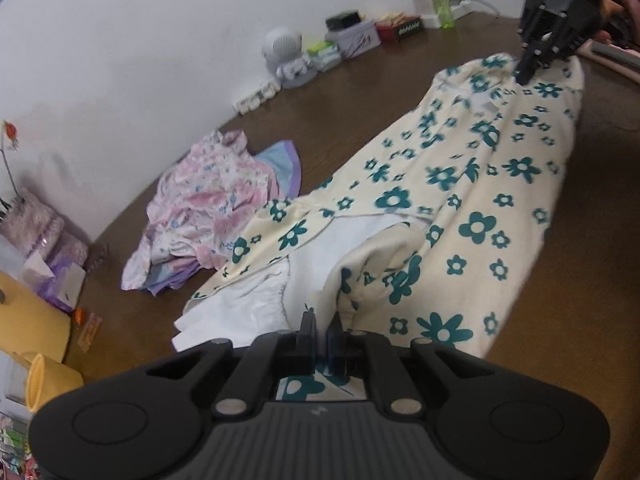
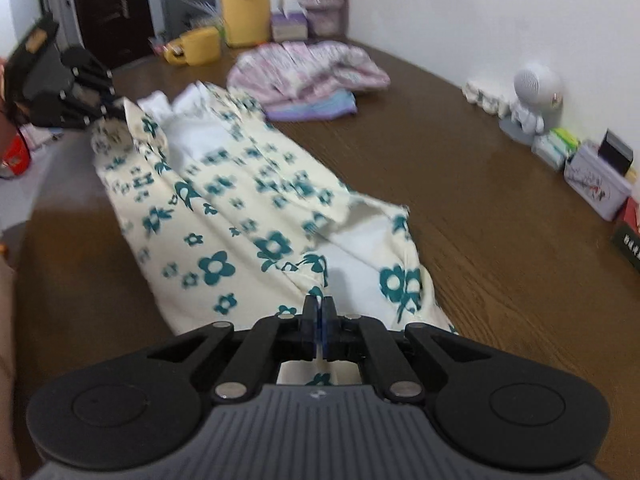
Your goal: Fold clothes
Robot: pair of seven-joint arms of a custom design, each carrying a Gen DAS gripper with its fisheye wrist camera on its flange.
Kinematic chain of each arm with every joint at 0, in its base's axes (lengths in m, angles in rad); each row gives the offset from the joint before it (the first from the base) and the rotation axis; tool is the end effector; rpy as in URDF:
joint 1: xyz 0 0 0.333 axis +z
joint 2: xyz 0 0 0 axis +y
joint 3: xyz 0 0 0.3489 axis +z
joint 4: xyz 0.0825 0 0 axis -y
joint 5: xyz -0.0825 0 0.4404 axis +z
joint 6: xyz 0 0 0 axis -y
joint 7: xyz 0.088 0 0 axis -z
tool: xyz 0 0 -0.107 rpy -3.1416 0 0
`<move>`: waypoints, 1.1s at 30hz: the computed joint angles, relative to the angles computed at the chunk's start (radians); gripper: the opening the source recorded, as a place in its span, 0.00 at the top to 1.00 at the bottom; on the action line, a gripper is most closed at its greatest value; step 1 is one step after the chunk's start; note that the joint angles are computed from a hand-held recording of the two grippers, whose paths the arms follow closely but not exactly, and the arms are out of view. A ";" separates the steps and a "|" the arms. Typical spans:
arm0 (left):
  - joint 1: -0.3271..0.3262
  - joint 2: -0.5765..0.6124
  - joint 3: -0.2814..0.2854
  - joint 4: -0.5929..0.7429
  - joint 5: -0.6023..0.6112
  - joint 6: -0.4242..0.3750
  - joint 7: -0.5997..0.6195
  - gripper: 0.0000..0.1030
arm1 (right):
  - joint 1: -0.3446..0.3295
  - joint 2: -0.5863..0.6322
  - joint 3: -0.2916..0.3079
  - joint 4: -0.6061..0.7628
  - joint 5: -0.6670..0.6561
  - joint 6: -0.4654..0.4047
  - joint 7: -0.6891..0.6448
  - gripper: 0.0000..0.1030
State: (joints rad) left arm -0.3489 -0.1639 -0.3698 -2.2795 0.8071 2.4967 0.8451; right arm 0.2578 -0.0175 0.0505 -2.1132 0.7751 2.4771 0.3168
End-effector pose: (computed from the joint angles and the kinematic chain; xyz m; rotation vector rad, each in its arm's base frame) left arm 0.4198 -0.3795 0.4582 -1.1707 2.1517 -0.3677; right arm 0.5913 0.1860 0.4666 -2.3810 0.6600 -0.2085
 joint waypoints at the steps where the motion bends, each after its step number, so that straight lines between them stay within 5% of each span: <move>1: 0.003 0.015 0.004 0.007 -0.005 0.001 0.006 0.96 | 0.002 0.015 0.004 0.006 -0.023 0.017 0.021 0.99; 7: 0.008 0.064 0.035 0.017 -0.045 0.023 -0.007 0.90 | -0.002 0.042 0.015 -0.007 -0.017 0.069 0.033 0.95; 9: 0.012 0.045 0.034 0.004 -0.034 0.025 -0.070 0.85 | -0.006 0.034 0.015 -0.019 0.019 0.079 0.017 0.89; 11: 0.018 0.013 0.019 -0.011 0.015 0.005 -0.163 0.66 | -0.008 0.007 0.013 -0.043 0.101 0.102 -0.031 0.85; 14: 0.026 -0.036 -0.014 -0.026 0.111 -0.018 -0.290 0.63 | 0.005 -0.054 -0.001 -0.089 0.259 0.140 -0.127 0.81; 19: 0.025 0.001 -0.025 0.005 0.224 0.172 -0.321 0.64 | 0.070 -0.117 -0.009 -0.132 0.425 0.108 -0.315 0.72; 23: -0.003 0.147 0.000 0.092 0.223 0.337 -0.230 0.64 | 0.116 -0.071 0.018 -0.108 0.399 0.080 -0.355 0.65; 28: -0.060 0.266 0.057 0.161 0.213 0.416 -0.175 0.64 | 0.133 0.005 0.053 -0.069 0.377 0.091 -0.370 0.63; 33: -0.083 0.271 0.117 0.127 0.131 0.484 -0.144 0.61 | 0.119 0.023 0.062 -0.073 0.347 0.081 -0.423 0.44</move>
